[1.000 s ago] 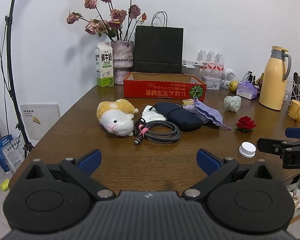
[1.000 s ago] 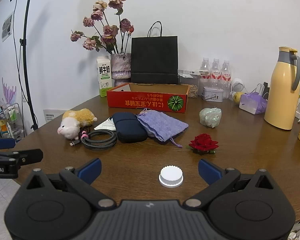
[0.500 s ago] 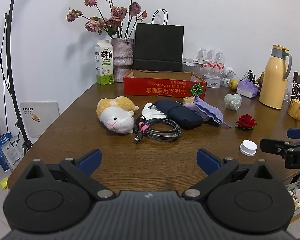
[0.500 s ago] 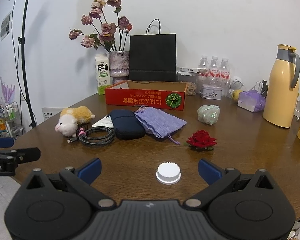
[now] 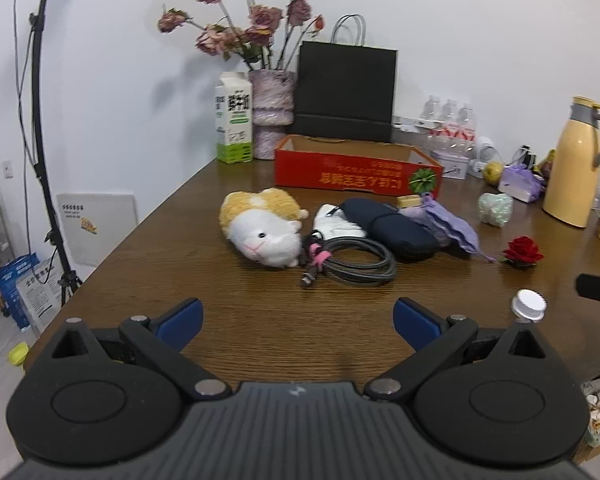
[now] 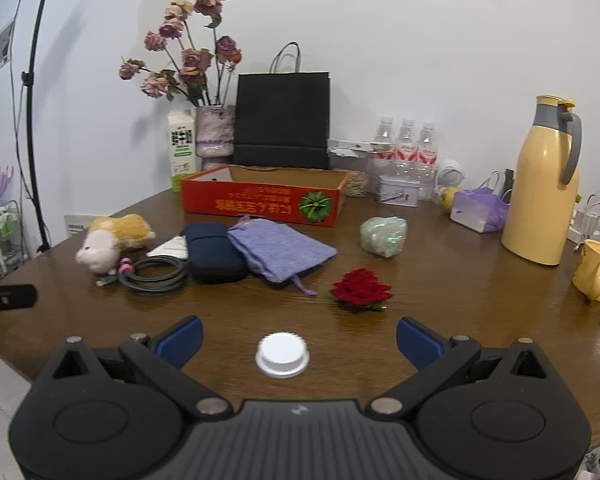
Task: Organize objects
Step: 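Grasp the white bottle cap with the right gripper while left tool approaches hamster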
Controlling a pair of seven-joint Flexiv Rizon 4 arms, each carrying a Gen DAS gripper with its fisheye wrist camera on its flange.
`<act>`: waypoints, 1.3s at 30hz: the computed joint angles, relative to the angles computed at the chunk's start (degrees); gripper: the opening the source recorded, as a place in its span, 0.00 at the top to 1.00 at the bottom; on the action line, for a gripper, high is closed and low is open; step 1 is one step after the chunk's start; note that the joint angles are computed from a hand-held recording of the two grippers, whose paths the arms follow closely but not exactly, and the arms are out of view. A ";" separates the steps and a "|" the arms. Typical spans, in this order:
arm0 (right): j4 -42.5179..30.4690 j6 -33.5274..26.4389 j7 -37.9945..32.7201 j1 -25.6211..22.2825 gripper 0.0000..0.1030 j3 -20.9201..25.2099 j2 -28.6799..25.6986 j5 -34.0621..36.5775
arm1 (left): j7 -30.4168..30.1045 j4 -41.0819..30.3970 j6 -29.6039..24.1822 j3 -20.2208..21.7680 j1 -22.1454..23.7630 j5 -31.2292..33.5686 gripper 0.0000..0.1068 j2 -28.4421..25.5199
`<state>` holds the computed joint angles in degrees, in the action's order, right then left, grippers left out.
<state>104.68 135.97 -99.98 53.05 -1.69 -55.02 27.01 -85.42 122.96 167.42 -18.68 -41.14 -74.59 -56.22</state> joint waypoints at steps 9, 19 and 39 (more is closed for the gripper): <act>-2.35 -0.85 1.02 -2.98 0.00 -0.40 -1.72 -2.84 | 1.37 -1.02 -1.94 0.11 1.35 -0.99 0.04 -0.22; -3.66 -3.43 4.54 -7.90 0.09 1.86 -3.71 -12.95 | 4.04 -3.55 -3.99 0.12 2.86 -1.79 0.04 -0.80; -5.14 -6.87 9.90 -12.82 0.62 3.98 -6.46 -30.93 | 4.50 -4.72 -5.22 0.11 3.65 -1.49 0.04 -1.13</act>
